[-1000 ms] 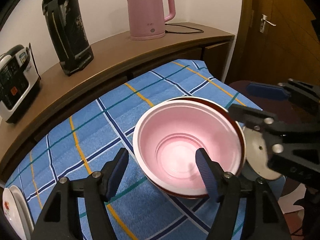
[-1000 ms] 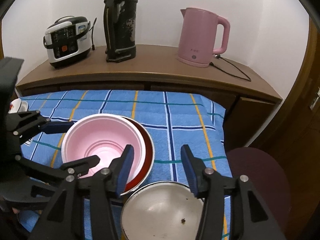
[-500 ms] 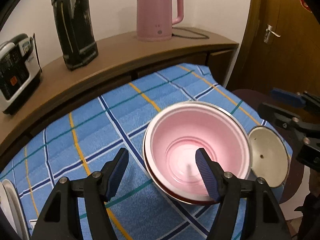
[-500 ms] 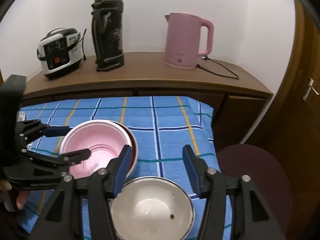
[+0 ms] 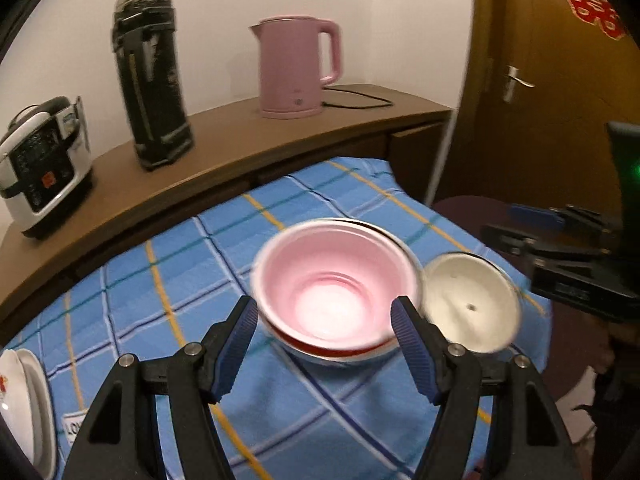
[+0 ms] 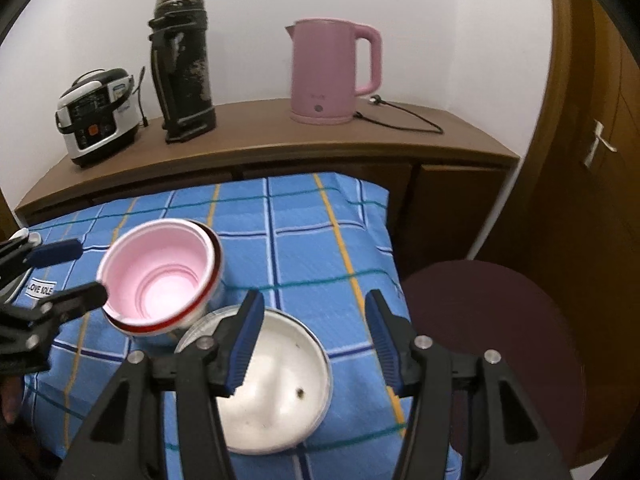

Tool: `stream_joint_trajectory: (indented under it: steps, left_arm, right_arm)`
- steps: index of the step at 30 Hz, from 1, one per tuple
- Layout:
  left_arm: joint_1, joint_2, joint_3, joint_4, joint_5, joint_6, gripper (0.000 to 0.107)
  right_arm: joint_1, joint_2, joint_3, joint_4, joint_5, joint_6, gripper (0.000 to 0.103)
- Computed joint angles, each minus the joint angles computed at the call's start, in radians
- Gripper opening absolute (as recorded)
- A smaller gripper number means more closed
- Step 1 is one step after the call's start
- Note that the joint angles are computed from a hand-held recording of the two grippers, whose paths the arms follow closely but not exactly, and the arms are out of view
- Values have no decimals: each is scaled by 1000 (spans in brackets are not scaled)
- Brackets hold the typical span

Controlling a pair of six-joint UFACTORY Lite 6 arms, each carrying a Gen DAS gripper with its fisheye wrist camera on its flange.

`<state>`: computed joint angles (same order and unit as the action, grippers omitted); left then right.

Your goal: Organize plates and bowls

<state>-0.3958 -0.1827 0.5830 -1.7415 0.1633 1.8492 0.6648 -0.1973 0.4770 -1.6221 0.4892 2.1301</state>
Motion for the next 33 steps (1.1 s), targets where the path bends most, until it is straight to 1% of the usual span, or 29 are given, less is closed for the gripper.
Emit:
stream_joint_trajectory:
  steps: [2, 5, 8, 10, 12, 16, 18, 19, 20, 22, 23, 25, 26, 28, 29, 31, 33]
  left_arm:
    - [-42, -12, -12, 91, 9, -112, 71]
    - [-110, -13, -21, 111, 7, -162, 71]
    - [-181, 0, -20, 35, -20, -105, 71]
    - [-209, 27, -12, -54, -32, -31, 71]
    - [-222, 52, 0, -67, -32, -28, 71]
    - [-246, 86, 17, -182, -39, 70, 71]
    - [-259, 96, 21, -317, -49, 200, 71]
    - [-263, 95, 19, -348, -51, 228, 71]
    - [-266, 92, 18, -337, -52, 214, 71]
    - [-262, 69, 8, -230, -41, 100, 71]
    - [-265, 53, 3, -217, -38, 84, 71]
    - [-278, 8, -17, -291, -52, 155, 71]
    - [-284, -7, -26, -295, -53, 160, 71]
    - [-293, -5, -33, -229, -50, 92, 71]
    - [-298, 4, -34, -228, -49, 93, 71]
    - [-312, 41, -28, -299, -53, 160, 64]
    - [-312, 88, -10, -285, -41, 141, 54]
  right_arm:
    - [-4, -29, -36, -12, -9, 24, 53]
    - [1, -54, -66, -18, -17, 40, 51]
    - [2, -83, -97, -26, -30, 44, 47]
    - [-3, -90, -116, -35, -42, 52, 45]
    - [-16, -92, -133, -66, -58, 82, 43]
    - [-39, -81, -163, -155, -87, 169, 40]
    - [-46, -81, -170, -188, -96, 200, 39]
    - [-50, -83, -174, -206, -101, 216, 38]
    - [-57, -85, -180, -229, -106, 234, 37]
    - [-60, -88, -185, -257, -113, 257, 37]
    - [-63, -90, -187, -269, -116, 266, 37]
    - [-71, -93, -192, -291, -122, 282, 36]
    - [-71, -91, -190, -290, -123, 281, 36]
    - [-78, -91, -192, -316, -128, 302, 36]
    - [-81, -86, -193, -339, -130, 326, 35]
    - [-87, -75, -194, -376, -135, 360, 34]
    - [-90, -66, -197, -414, -138, 395, 33]
